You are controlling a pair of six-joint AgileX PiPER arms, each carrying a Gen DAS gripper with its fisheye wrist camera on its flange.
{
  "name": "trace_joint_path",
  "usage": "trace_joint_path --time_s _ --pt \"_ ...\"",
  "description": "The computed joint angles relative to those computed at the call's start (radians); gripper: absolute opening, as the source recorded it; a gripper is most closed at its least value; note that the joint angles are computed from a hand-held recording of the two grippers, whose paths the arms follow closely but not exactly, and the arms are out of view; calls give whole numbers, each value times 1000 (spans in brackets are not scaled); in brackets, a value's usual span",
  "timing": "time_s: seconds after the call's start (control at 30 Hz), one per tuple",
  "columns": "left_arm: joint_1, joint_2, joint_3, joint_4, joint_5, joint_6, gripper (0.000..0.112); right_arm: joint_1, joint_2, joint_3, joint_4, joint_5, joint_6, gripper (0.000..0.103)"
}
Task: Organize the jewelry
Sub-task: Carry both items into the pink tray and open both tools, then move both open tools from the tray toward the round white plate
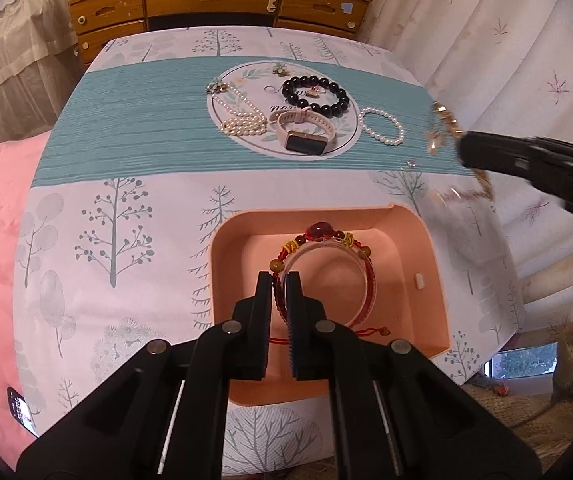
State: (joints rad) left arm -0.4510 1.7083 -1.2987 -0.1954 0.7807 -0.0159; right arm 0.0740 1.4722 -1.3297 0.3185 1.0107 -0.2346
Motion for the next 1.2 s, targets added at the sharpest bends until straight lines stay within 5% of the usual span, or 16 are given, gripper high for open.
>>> trace_joint_path --time_s 0.57,0.67,0.73,0.77,1.2 --pt "-33 28 68 166 -83 -158 5 276 -52 178 -142 -58 172 7" --pt "-31 32 61 169 -75 -165 9 268 -36 179 -130 -68 162 21" --pt "-29 33 61 160 -67 -158 19 268 -43 184 -139 -86 172 48" --pt "-25 28 65 138 -71 -137 24 270 -56 191 -149 -102 182 52" --pt "-71 -16 79 200 -73 -205 38 216 -84 216 -108 -111 147 52"
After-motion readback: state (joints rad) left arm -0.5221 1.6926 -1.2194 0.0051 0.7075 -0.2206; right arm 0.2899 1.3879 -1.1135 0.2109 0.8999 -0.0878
